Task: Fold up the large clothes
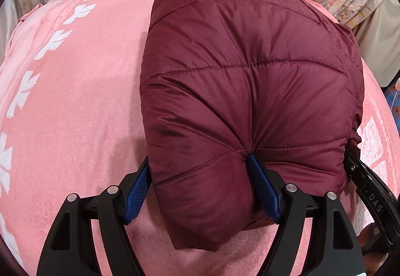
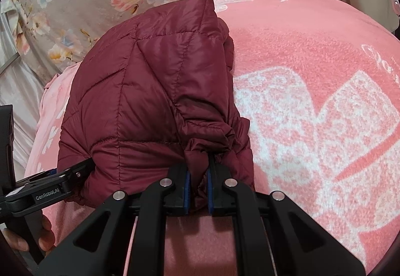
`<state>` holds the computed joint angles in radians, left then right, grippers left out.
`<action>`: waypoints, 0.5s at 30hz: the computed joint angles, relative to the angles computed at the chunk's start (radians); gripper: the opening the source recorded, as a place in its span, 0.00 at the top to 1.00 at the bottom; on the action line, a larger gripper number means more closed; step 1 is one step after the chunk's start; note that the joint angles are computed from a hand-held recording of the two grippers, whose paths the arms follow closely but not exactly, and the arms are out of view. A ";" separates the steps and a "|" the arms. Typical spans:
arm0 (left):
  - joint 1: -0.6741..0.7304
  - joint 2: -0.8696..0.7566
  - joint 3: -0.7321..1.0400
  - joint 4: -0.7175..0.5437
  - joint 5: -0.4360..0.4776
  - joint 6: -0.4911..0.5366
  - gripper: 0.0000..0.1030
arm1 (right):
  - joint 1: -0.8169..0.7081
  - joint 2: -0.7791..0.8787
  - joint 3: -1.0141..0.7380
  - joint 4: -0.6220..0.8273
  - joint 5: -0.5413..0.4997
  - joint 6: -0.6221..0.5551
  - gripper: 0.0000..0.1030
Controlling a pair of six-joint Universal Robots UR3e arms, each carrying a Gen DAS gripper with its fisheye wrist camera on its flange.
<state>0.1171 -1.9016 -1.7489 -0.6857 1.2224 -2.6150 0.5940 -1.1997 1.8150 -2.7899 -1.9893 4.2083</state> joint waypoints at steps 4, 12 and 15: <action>0.020 -0.002 0.044 -0.081 -0.017 0.022 0.28 | -0.015 -0.054 -0.014 0.091 0.034 0.011 0.91; 0.101 0.097 0.245 -0.171 -0.097 -0.009 0.40 | -0.040 -0.133 -0.299 0.457 -0.148 -0.155 0.71; 0.035 0.001 0.385 -0.113 -0.043 -0.091 0.40 | -0.103 -0.008 -0.526 0.548 -0.154 -0.291 0.70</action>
<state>0.1522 -1.9005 -1.3638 -0.7990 1.1794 -2.7059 0.4915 -1.2078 1.2888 -2.2421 -2.1435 3.9177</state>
